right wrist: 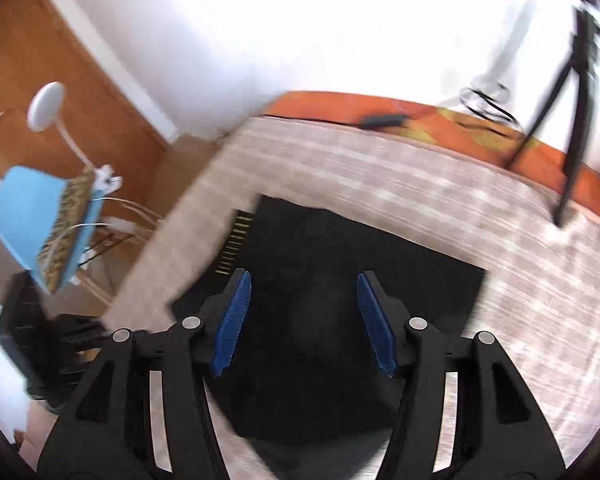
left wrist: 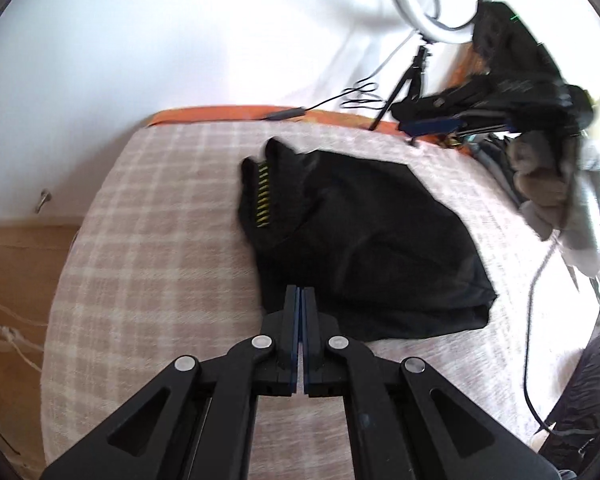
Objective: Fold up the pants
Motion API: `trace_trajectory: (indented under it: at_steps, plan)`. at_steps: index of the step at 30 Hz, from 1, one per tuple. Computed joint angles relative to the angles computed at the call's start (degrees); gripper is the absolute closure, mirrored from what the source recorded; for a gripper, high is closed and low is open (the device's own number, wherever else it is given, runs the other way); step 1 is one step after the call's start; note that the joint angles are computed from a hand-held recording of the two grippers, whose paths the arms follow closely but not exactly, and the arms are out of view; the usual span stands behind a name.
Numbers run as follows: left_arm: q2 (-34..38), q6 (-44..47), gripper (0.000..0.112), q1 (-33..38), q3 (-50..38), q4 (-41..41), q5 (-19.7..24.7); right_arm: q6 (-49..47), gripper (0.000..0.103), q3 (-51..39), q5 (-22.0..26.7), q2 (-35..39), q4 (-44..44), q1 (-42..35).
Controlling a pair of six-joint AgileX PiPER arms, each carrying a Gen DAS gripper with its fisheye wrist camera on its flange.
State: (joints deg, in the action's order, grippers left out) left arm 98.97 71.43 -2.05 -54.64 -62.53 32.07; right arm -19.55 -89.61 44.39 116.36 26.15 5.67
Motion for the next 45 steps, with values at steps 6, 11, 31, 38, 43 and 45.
trace_trajectory:
  at_steps: [6,11,31,38,43,45]
  plan:
    - [3.7,-10.1,0.112,-8.5,-12.3,5.3,3.8,-3.5,0.045,0.1,-1.6,5.1,0.6,-2.9]
    - [19.4,-29.1,0.112,-14.0,-34.5,21.2,10.1,-3.2,0.045,-3.6,-2.7,9.3,0.6,-2.9]
    - [10.8,-30.4,0.112,-7.9,-16.0,26.7,0.5,2.0,0.026,6.0,-14.6,3.8,-4.6,-5.5]
    - [16.3,-43.4,0.112,-10.7,-20.5,38.3,-2.9,-11.8,0.025,4.4,-4.9,7.3,15.2,-11.8]
    - [12.9,-34.5,0.112,-8.4,-13.4,29.0,-7.1,-14.3,0.025,2.9,-3.0,8.7,17.6,-9.8]
    - [11.9,-32.9,0.112,-7.7,-13.0,27.5,-6.2,-15.0,0.025,4.0,-3.7,7.8,17.5,-9.2]
